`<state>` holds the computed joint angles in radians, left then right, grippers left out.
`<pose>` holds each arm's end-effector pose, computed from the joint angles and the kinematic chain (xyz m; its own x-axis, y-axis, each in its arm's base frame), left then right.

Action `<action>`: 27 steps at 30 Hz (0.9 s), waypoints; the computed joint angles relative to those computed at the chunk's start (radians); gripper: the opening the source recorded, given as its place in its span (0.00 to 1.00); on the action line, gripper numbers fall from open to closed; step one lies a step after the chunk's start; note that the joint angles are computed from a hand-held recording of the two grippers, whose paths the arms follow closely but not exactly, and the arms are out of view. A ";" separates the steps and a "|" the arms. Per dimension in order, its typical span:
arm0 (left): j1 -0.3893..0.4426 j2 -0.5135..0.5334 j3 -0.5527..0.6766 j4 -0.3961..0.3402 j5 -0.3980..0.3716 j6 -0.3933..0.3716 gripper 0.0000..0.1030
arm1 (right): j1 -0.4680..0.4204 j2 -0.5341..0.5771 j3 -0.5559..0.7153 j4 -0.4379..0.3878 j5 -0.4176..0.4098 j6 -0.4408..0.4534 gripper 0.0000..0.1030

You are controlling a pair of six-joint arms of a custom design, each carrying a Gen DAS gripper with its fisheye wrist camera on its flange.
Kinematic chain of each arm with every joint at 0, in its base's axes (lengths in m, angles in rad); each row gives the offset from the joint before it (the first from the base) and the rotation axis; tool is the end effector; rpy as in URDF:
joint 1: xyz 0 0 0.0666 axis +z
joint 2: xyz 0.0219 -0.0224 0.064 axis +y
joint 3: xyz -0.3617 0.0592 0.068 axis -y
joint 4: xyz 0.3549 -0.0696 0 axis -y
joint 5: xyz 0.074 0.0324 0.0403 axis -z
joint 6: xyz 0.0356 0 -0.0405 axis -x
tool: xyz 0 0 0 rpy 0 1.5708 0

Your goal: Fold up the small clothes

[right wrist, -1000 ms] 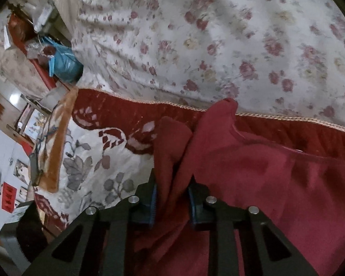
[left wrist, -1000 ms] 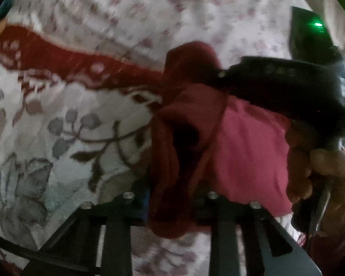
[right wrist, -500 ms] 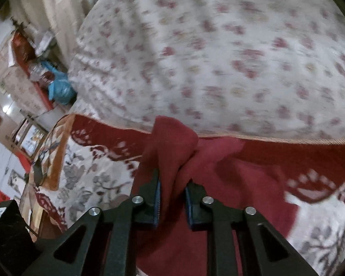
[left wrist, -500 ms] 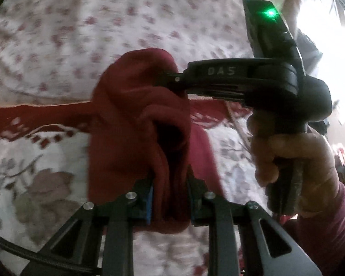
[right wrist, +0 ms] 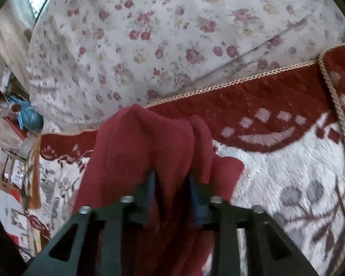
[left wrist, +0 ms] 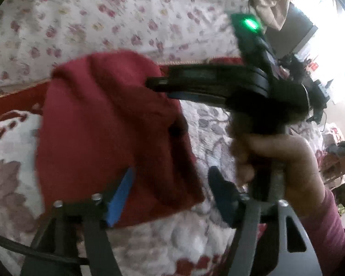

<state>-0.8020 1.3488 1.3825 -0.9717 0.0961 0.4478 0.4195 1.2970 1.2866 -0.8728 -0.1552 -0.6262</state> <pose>0.2947 -0.3102 0.4220 -0.8322 0.2404 -0.4996 0.4377 0.8380 -0.3258 0.3756 0.1731 0.4090 -0.8602 0.2504 -0.4442 0.0150 0.8832 0.4688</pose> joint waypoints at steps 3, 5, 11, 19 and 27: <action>0.018 -0.087 -0.043 -0.032 -0.106 -0.042 0.73 | 0.027 -0.093 -0.039 0.013 0.008 -0.001 0.66; 0.048 -0.126 -0.077 -0.036 -0.178 -0.059 0.73 | 0.063 -0.134 -0.055 0.009 0.018 -0.003 0.75; 0.142 -0.167 -0.165 -0.004 -0.190 0.003 0.74 | 0.164 -0.113 -0.080 0.009 0.009 -0.060 0.78; 0.136 -0.150 -0.188 0.049 -0.178 0.002 0.74 | 0.212 -0.109 -0.091 -0.001 0.135 -0.090 0.20; 0.137 -0.101 -0.189 0.075 -0.176 -0.001 0.76 | 0.219 -0.130 -0.114 -0.085 0.167 -0.040 0.25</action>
<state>-0.6653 1.2479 1.1939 -0.8972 -0.0799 0.4469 0.6388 1.1666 1.1723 -0.9574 0.0123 -0.6665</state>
